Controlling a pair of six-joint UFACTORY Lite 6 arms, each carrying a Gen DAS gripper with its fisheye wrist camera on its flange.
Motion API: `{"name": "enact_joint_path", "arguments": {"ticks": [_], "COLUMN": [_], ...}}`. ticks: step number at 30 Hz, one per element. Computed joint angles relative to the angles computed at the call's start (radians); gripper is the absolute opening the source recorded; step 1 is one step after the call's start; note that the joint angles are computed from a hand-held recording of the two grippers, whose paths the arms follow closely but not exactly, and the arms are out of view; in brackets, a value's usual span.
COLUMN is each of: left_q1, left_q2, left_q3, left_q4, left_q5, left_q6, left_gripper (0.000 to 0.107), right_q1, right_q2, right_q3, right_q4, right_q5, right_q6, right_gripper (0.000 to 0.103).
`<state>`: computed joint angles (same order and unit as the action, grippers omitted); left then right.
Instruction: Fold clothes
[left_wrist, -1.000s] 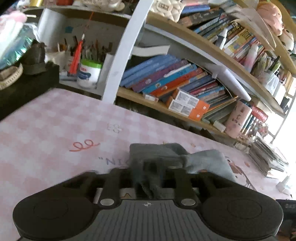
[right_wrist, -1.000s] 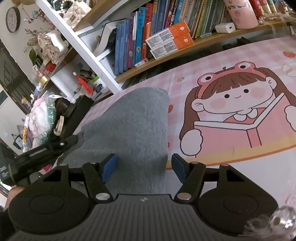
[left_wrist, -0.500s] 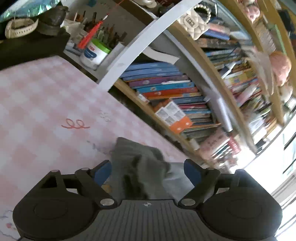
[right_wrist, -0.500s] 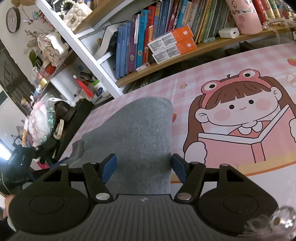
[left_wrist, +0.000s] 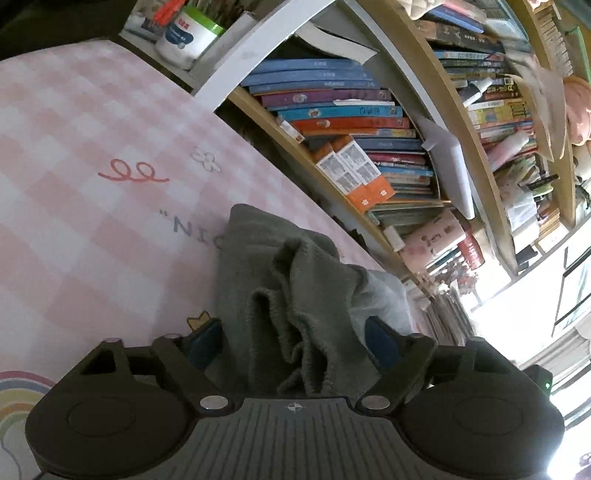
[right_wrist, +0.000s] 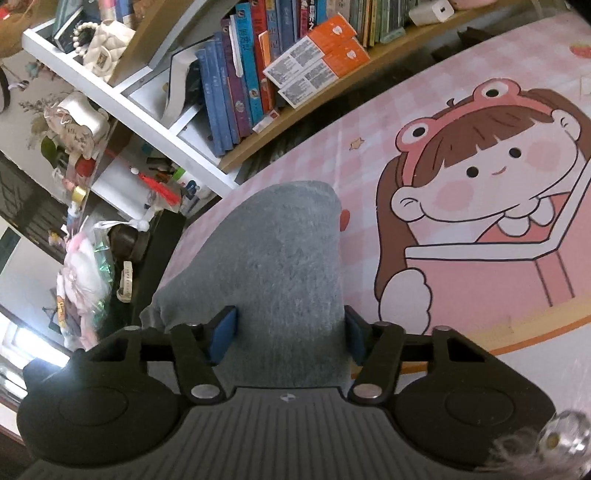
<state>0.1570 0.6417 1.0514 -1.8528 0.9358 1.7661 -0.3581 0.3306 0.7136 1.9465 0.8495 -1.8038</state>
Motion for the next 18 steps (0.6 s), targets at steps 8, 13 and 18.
{"name": "enact_joint_path", "arguments": {"ticks": [8,13,18], "left_q1": [-0.028,-0.063,-0.138], "left_q2": [-0.084,-0.121,-0.212], "left_q3": [-0.091,-0.147,-0.234], "left_q4": [-0.024,-0.003,-0.019], "left_q5": [0.013,0.055,0.013], "left_q6": [0.029,0.018,0.068], "left_gripper": [0.05,0.05,0.05], "right_q1": [0.004,-0.123,-0.3], "right_q2": [-0.178,-0.367,-0.437], "right_q3": [-0.146,-0.273,-0.321], "right_q4": [0.088,-0.051,-0.261], "right_q5": [-0.019,-0.019,0.022], "right_q6": [-0.149,-0.177,-0.101], "right_gripper": [0.029,0.029,0.03]}}
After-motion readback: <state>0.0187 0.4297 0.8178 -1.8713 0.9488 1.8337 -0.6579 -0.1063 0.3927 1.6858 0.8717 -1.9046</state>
